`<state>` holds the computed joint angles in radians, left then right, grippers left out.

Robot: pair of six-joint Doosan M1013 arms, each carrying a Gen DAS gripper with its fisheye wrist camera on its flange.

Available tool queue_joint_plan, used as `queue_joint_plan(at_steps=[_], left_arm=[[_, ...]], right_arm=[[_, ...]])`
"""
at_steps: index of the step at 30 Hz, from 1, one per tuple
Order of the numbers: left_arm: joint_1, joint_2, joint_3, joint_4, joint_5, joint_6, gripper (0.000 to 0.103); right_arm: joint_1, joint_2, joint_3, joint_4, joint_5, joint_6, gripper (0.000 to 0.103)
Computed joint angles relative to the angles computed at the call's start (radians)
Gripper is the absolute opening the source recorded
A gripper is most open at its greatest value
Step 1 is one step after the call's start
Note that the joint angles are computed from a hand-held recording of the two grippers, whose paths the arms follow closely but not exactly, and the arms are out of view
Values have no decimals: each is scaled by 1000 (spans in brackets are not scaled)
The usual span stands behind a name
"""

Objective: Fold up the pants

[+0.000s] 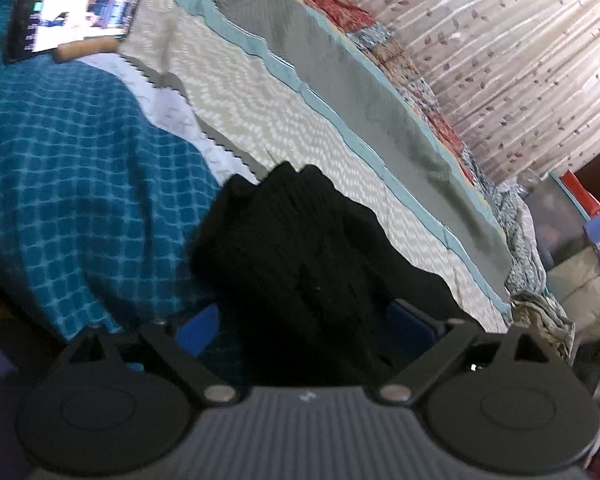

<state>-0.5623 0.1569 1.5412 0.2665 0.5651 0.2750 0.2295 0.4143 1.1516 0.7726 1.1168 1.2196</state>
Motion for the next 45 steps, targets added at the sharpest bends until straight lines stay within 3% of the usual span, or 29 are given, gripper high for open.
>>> queue_joint_plan(at_steps=[5, 7, 9, 10, 12, 15, 17, 22, 28, 30, 32, 35, 38, 39, 40, 41, 45], left_arm=[[5, 24, -16, 0, -9, 49, 94], [6, 31, -18, 5, -10, 53, 93], [3, 39, -23, 29, 13, 41, 76], [-1, 41, -25, 53, 24, 28, 69], [-7, 39, -25, 99, 35, 12, 48], [-11, 40, -27, 113, 4, 15, 32], [-28, 55, -56, 164, 11, 47, 31], [-77, 109, -162, 186, 51, 323, 30], [-124, 158, -235, 178, 93, 594, 30], [-140, 181, -261, 143, 118, 710, 33], [-155, 207, -289, 105, 168, 830, 38], [-181, 224, -290, 140, 214, 931, 45], [-199, 226, -283, 197, 218, 966, 46], [-197, 225, -284, 190, 220, 972, 46], [-195, 225, -285, 178, 221, 974, 46], [-193, 224, -286, 167, 219, 974, 46], [-200, 217, -274, 179, 210, 957, 50]], right_arm=[[45, 92, -138, 18, 97, 78, 29], [65, 140, -200, -11, 157, 141, 28], [89, 198, -265, -79, 238, 247, 28], [97, 218, -278, -104, 266, 295, 22], [87, 218, -245, -43, 234, 354, 20], [71, 223, -241, 3, 252, 394, 18], [64, 212, -212, 34, 235, 407, 18], [24, 180, -115, 187, 193, 449, 19], [-47, 85, -6, 220, 63, 305, 22], [-69, 52, 36, 214, 17, 282, 26], [-83, 20, 79, 195, -36, 285, 45], [-112, -20, 160, 226, -110, 322, 64], [-130, -42, 210, 300, -154, 326, 66], [-134, -44, 213, 322, -152, 302, 71], [-134, -44, 212, 349, -141, 261, 88], [-130, -43, 204, 354, -127, 221, 93], [-90, -1, 109, 205, -25, 158, 93]])
